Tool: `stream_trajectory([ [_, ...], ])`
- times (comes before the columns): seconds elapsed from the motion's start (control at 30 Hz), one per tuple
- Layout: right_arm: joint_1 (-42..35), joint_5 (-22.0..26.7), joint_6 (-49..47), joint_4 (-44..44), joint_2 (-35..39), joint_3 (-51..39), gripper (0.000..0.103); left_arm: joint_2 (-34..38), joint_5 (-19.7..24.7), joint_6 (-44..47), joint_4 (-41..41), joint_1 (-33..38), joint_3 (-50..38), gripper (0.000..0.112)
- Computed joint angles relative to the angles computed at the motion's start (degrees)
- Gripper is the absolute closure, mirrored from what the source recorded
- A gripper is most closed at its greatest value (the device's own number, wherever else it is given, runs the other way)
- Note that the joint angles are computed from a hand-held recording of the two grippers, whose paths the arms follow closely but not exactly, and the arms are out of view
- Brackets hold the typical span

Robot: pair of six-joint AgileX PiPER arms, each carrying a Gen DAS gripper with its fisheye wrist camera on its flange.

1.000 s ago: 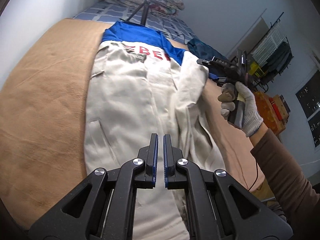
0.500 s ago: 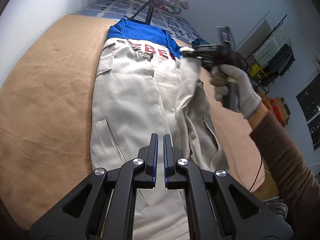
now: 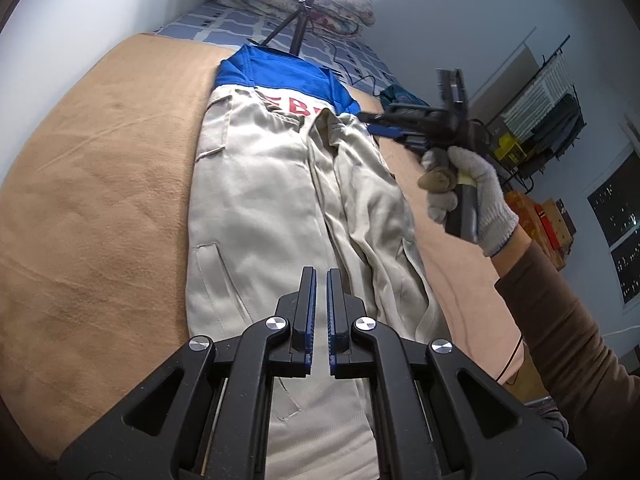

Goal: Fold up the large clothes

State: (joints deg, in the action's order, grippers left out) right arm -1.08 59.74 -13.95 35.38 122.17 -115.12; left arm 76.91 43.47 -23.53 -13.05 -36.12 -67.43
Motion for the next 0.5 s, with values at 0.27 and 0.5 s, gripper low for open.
stream_trajectory([
  [0.27,11.2,3.1,8.7,-24.0,4.3,-4.9,0.078,-0.3,0.4,-2.3,2.1,-1.0,-0.8,0.111],
  [0.5,9.4,-2.8,3.6,-17.3,-2.4,2.2,0.103,-1.0,0.7,-3.1,3.6,-1.2,-0.8,0.111],
])
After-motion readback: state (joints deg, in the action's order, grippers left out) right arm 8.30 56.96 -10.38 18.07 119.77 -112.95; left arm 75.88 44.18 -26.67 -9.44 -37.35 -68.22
